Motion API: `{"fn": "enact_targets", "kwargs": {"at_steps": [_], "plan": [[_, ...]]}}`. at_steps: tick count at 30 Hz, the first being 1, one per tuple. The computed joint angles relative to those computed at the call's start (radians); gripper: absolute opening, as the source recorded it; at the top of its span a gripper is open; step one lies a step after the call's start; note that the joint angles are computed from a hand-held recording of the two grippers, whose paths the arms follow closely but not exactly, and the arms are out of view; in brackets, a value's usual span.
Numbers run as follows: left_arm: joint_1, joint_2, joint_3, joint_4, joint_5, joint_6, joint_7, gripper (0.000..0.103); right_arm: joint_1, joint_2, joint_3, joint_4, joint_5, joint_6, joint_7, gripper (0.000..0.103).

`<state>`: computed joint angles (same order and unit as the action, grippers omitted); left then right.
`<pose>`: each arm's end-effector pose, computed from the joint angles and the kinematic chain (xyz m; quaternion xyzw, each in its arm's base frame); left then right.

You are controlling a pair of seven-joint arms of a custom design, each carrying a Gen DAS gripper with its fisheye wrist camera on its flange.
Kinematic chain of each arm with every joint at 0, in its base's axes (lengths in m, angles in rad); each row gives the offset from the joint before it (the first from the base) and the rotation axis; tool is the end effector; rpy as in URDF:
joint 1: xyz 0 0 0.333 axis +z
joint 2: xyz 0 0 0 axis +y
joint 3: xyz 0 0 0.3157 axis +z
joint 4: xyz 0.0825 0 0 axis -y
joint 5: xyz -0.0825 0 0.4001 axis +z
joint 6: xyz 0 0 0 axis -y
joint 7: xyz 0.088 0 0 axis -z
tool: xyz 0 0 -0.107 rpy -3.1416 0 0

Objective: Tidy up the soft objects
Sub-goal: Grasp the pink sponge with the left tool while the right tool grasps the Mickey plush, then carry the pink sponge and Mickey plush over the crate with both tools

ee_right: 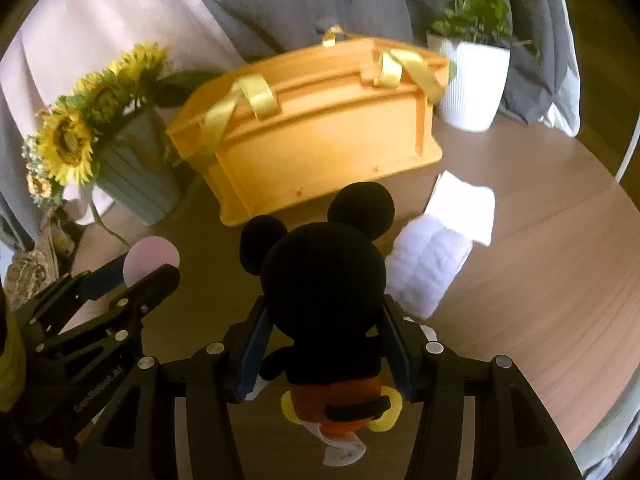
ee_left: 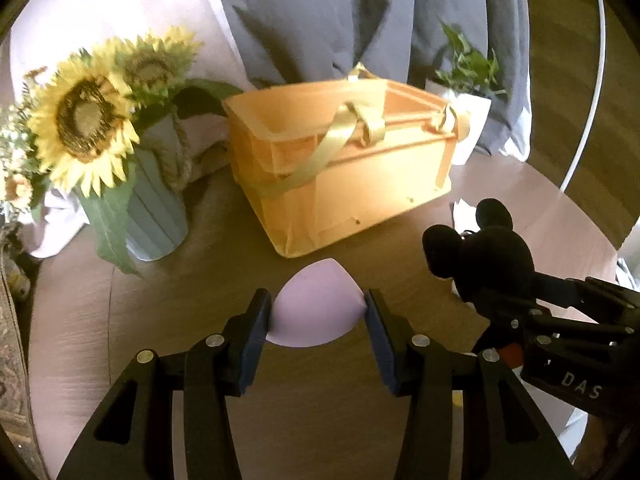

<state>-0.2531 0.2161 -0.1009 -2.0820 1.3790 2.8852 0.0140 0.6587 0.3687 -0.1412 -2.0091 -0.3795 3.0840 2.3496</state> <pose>0.5469 -0.2610 0.3458 -0.6315 0.6656 -0.2808 0.2816 0.5545 0.3579 0.3382 -0.7062 0.6149 -0.1426 0.3206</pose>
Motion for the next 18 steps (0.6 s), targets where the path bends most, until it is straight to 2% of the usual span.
{"fn": "enact_targets", "kwargs": {"at_steps": [3,6,12,16,18], "plan": [[-0.018,-0.021,-0.006,0.004,0.025,-0.045,-0.051,0.047,0.018,-0.016,-0.035,-0.016,-0.026,0.037,0.004,0.054],[-0.026,-0.042,-0.022,0.006,0.05,-0.099,-0.097,0.047,-0.012,-0.028,-0.014,-0.029,-0.009,0.072,-0.038,0.054],[-0.042,-0.062,-0.059,0.026,0.047,-0.193,-0.16,0.047,-0.191,-0.054,0.159,-0.048,0.094,0.121,-0.231,0.054],[-0.061,-0.056,-0.075,0.053,0.042,-0.249,-0.185,0.047,-0.265,-0.069,0.222,-0.059,0.136,0.15,-0.322,0.054],[-0.073,-0.05,-0.081,0.072,0.041,-0.276,-0.197,0.047,-0.349,-0.074,0.301,-0.064,0.16,0.158,-0.379,0.054]]}}
